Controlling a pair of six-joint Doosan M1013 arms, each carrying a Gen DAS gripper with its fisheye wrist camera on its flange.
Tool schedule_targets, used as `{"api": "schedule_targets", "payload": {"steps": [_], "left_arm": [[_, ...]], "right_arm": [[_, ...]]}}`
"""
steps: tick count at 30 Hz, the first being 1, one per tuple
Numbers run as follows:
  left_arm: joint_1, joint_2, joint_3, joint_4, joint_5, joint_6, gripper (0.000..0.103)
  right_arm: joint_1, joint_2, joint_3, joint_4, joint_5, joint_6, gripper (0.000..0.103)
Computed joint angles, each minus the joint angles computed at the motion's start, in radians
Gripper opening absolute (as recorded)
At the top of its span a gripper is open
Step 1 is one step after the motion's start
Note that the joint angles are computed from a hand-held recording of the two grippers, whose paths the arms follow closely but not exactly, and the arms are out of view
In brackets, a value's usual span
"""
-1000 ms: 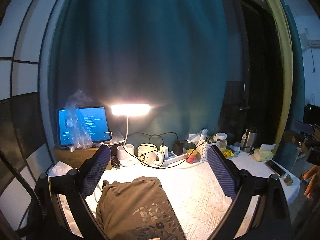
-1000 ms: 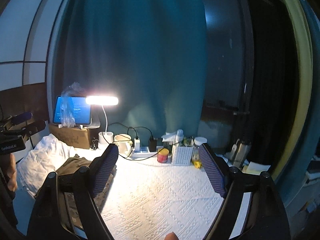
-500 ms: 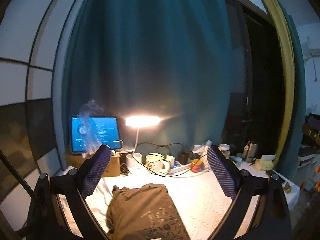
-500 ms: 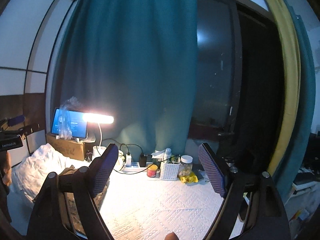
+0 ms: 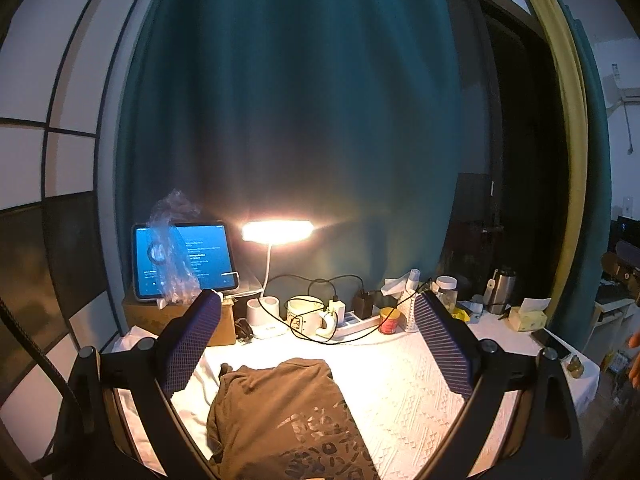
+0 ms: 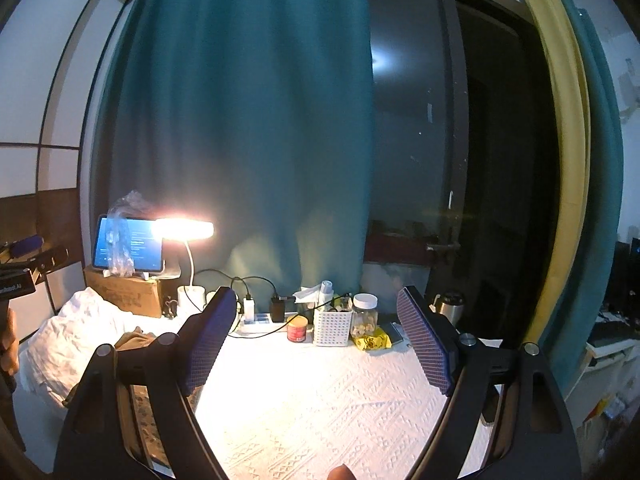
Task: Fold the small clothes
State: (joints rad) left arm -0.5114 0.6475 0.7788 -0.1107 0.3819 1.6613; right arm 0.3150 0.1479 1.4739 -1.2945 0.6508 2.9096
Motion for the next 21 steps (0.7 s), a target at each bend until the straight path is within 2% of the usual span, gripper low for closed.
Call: {"api": "schedule_targets", "payload": {"steps": [13, 21], "left_arm": [[-0.002, 0.017, -0.024, -0.005, 0.027, 0.004, 0.096], [0.003, 0.023, -0.022, -0.092, 0.022, 0.085, 0.096]], "right_arm": [[-0.007, 0.006, 0.001, 0.029, -0.007, -0.024, 0.085], [-0.008, 0.013, -0.006, 0.037, -0.003, -0.038, 0.085]]}}
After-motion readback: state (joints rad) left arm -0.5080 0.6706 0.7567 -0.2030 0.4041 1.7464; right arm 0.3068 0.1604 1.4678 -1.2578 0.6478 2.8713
